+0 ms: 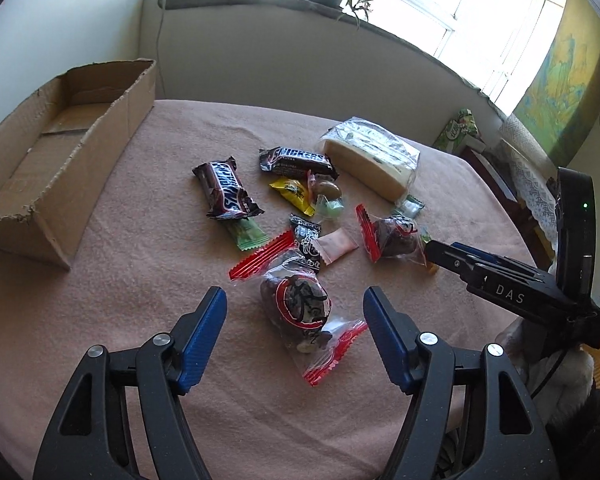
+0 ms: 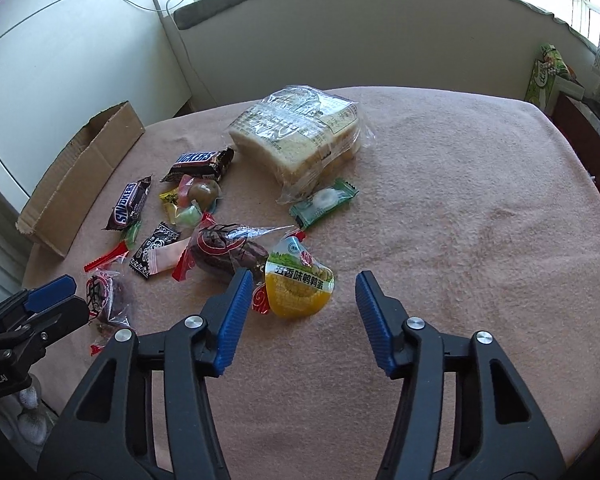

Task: Organize snacks
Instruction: 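Grasp the red-edged chocolate packet with the left tool while the right grasps the yellow cake packet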

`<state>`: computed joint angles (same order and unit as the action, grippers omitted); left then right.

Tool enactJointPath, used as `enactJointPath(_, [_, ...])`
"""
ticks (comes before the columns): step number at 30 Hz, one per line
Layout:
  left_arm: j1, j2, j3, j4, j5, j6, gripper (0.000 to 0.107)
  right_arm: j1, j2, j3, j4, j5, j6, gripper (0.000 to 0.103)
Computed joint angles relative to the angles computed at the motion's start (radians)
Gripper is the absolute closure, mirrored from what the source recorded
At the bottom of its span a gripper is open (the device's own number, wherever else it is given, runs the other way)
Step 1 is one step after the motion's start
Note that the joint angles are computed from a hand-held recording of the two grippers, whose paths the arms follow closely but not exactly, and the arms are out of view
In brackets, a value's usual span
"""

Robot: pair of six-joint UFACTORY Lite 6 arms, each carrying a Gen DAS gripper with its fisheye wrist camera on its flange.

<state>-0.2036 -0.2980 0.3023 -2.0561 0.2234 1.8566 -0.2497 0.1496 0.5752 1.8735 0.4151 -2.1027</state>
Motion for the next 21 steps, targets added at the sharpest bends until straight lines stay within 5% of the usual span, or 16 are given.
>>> enactJointPath(13, [0.003,0.181,0.06,-0.252,0.045,0.262,0.047,-0.012,0.084,0.056,-0.072,0.024,0.067,0.066])
enactJointPath(15, [-0.003,0.197,0.071,-0.276,0.04,0.284,0.047,-0.009,0.084,0.062,-0.077,0.016,0.067,0.062])
enactJointPath(17, [-0.006,0.21,0.08,-0.296,0.038,0.301,0.047,0.008,0.088,0.071,-0.038,-0.012,0.035,0.042])
enactJointPath(21, [-0.018,0.228,0.091,-0.359,0.035,0.365,0.047,0.032,0.113,0.104,-0.003,-0.033,-0.005,0.039])
